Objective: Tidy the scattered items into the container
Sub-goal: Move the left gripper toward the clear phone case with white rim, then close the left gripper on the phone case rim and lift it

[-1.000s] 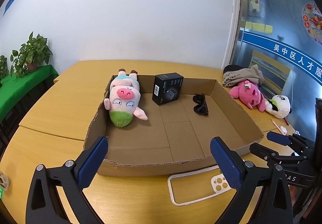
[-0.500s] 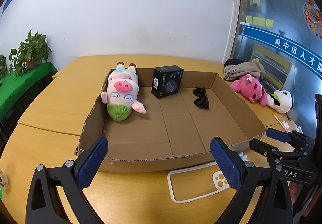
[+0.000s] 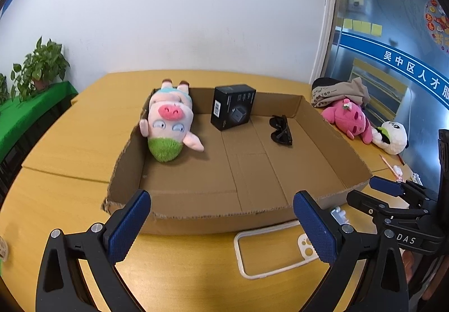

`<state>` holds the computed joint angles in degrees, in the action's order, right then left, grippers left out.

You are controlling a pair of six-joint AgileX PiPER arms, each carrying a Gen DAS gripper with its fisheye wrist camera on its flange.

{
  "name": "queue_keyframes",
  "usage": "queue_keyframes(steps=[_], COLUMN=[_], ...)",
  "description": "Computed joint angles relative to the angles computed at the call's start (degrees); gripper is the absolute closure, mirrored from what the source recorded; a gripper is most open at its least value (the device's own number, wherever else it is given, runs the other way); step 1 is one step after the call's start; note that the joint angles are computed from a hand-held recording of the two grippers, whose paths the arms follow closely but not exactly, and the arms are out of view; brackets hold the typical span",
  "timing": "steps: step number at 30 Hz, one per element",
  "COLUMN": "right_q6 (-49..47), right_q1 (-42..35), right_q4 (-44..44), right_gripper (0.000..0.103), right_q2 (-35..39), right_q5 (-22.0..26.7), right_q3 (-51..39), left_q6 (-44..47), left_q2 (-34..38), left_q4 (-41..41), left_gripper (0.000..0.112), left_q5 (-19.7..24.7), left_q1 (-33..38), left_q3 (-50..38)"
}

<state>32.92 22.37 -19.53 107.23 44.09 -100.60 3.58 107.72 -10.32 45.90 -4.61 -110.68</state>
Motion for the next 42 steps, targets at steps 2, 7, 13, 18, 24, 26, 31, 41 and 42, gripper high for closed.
queue_keyframes(steps=[2, 7, 13, 18, 24, 26, 31, 41, 42], right_q6=[-1.27, -6.74, -5.54, -5.27, -5.95, -5.97, -7.58, -2.9, -2.78], right_q1=[-0.4, -1.34, -1.76, -0.92, -0.13, -0.06, 1.11, 5.03, 5.23], right_q4=[1.46, 8.44, 9.8, 9.64, 10.13, 10.43, 12.62, 11.28, 11.01], right_gripper=[0.031, 0.031, 0.031, 0.031, 0.031, 0.031, 0.031, 0.043, 0.046], right_q2=[-0.17, -0.76, -1.79, -1.68, -0.93, -0.55, 0.31, 5.23, 5.9], right_q5=[-0.54, -2.47, -3.6, -3.5, -2.75, -2.49, -2.32, -2.96, -2.23], right_q3=[1.2, 6.5, 10.25, 9.95, 9.02, 8.8, 8.17, 4.63, 3.83], left_q6=[1.42, 4.45, 5.82, 1.69, -0.55, 0.38, 1.68, 4.41, 4.35], left_q2=[-0.17, 0.33, 3.83, 10.66, 11.21, 10.97, 10.31, 7.55, 7.47], left_q4=[-1.17, -4.14, -6.6, -4.5, -0.03, -0.5, -2.16, -4.34, -4.26], left_gripper=[0.009, 0.011, 0.03, 0.067, 0.1, 0.104, 0.107, 0.107, 0.107], left_q5=[0.59, 2.72, 6.25, 10.99, 9.75, 9.48, 10.0, 8.78, 8.82], left_q1=[0.36, 1.17, 0.73, -0.86, -2.07, -1.53, 0.75, 3.48, 3.56], left_q3=[1.02, 3.84, 4.27, -1.68, -0.81, -0.23, 0.76, 5.49, 5.56])
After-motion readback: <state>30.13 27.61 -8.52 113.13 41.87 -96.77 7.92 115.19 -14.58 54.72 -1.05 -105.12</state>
